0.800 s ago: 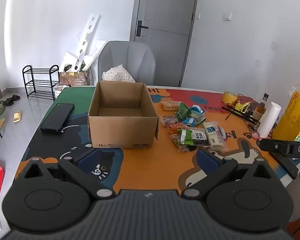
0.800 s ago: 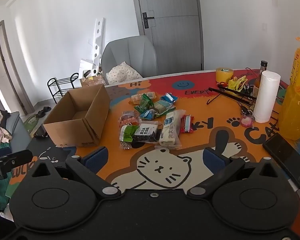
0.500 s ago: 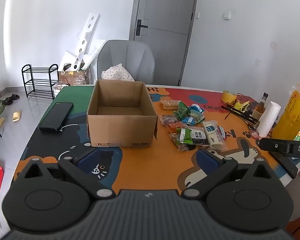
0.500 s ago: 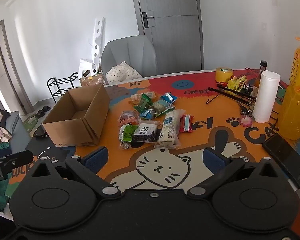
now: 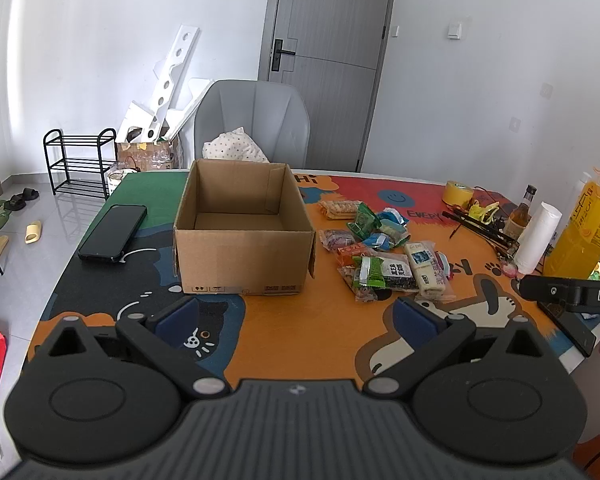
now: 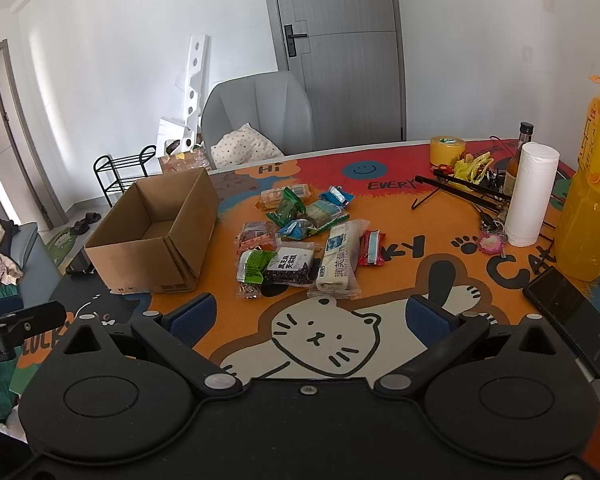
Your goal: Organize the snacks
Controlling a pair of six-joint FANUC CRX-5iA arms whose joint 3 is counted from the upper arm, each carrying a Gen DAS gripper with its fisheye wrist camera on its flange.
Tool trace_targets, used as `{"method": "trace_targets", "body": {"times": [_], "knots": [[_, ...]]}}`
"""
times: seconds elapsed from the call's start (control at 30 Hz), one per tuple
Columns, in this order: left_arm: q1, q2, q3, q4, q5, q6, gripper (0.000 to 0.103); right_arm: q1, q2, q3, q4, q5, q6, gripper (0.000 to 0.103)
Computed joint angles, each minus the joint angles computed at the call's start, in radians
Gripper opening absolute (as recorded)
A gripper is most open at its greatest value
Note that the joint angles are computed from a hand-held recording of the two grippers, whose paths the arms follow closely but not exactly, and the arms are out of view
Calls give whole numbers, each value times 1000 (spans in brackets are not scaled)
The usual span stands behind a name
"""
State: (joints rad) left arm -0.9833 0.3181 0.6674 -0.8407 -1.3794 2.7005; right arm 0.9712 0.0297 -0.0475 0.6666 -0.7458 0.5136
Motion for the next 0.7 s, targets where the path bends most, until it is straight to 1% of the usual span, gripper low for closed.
{"method": "trace_targets", "body": {"times": [0.7], "knots": [[-6, 3, 4, -6, 1, 3, 103, 0, 8, 7, -4, 1, 2, 103]]}}
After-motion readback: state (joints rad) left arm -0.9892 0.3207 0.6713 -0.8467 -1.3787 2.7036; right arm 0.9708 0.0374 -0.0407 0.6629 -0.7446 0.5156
